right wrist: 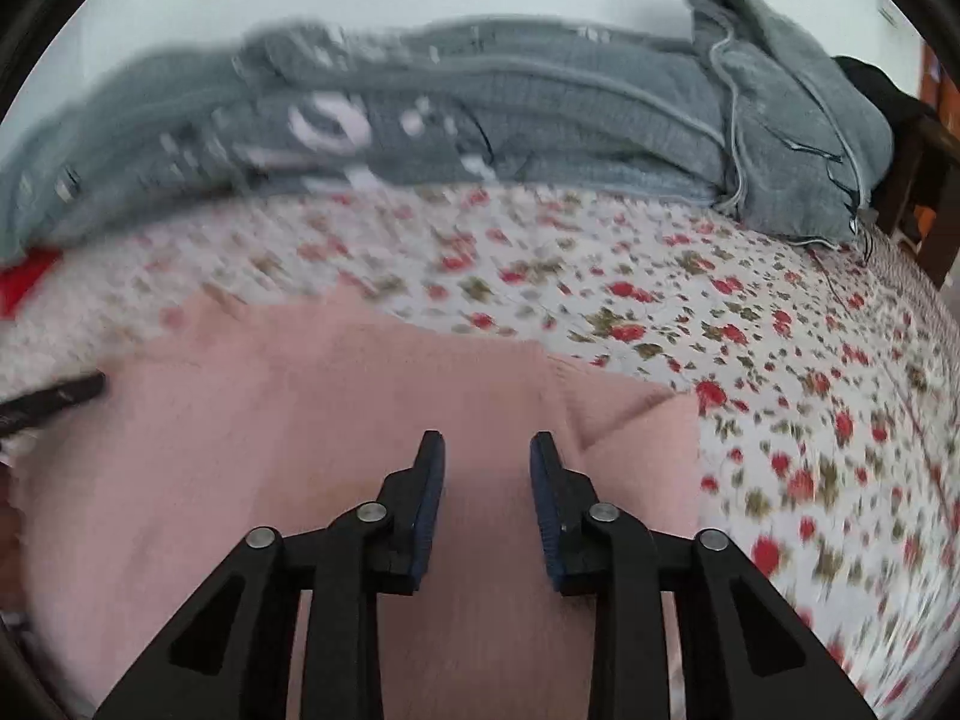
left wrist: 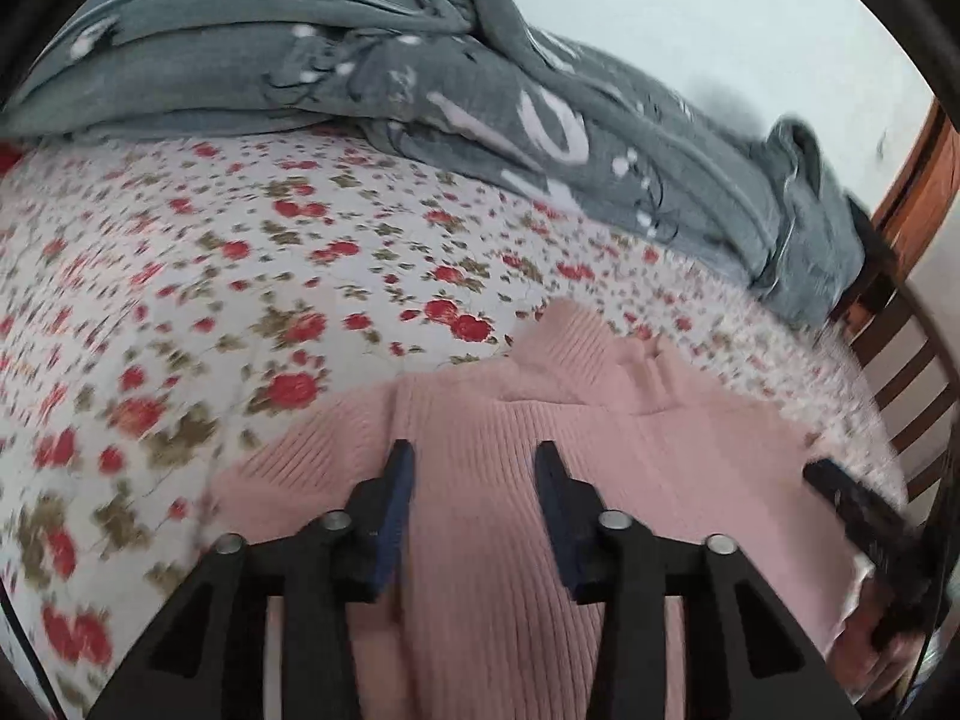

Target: Fold small clothes

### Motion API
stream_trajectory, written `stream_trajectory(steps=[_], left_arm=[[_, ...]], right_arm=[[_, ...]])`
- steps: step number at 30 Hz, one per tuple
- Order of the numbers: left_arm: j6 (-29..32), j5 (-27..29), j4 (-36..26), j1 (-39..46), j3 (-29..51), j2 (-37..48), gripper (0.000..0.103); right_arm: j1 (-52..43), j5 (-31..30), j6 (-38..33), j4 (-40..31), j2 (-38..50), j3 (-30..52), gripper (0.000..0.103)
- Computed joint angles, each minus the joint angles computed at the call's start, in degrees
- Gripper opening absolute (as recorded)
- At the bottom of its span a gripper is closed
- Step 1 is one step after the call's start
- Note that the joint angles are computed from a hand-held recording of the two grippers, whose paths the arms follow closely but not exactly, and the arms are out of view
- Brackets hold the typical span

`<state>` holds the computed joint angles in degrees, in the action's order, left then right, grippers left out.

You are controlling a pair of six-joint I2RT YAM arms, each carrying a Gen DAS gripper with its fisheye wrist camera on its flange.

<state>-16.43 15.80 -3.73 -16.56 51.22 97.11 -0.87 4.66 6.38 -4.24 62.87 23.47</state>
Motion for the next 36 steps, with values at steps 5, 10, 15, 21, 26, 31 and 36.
stream_trajectory(steps=[5, 10, 15, 21, 26, 31, 36], left_arm=[[0.8, 1.7, -1.9, 4.0, -5.5, -7.0, 0.056], [2.6, 1.4, -5.4, 8.1, -10.9, -11.8, 0.057], [5.1, 7.9, -4.0, 10.7, -15.1, -13.0, 0.058], [2.1, 11.3, 1.4, 8.0, -16.2, -10.3, 0.063], [-1.4, 14.8, 2.9, 8.5, -15.5, -8.2, 0.063], [0.2, 18.5, 0.8, 10.1, -16.3, -10.1, 0.063], [0.5, 24.0, 2.5, 13.6, -18.6, -12.5, 0.065]], right_arm=[[22.6, 13.8, 5.3, 1.1, -9.2, -6.0, 0.053], [32.0, 28.1, 15.1, 9.9, 10.2, -5.3, 0.045], [34.6, 31.6, 18.3, 8.7, 9.8, -6.0, 0.045], [40.7, 34.5, 23.6, -2.1, 1.6, -7.7, 0.045], [47.0, 38.8, 29.5, -6.1, -0.5, -9.7, 0.045], [43.8, 37.3, 27.2, -2.4, 0.1, -9.7, 0.046], [36.6, 31.4, 22.0, 3.4, 2.9, -8.7, 0.048]])
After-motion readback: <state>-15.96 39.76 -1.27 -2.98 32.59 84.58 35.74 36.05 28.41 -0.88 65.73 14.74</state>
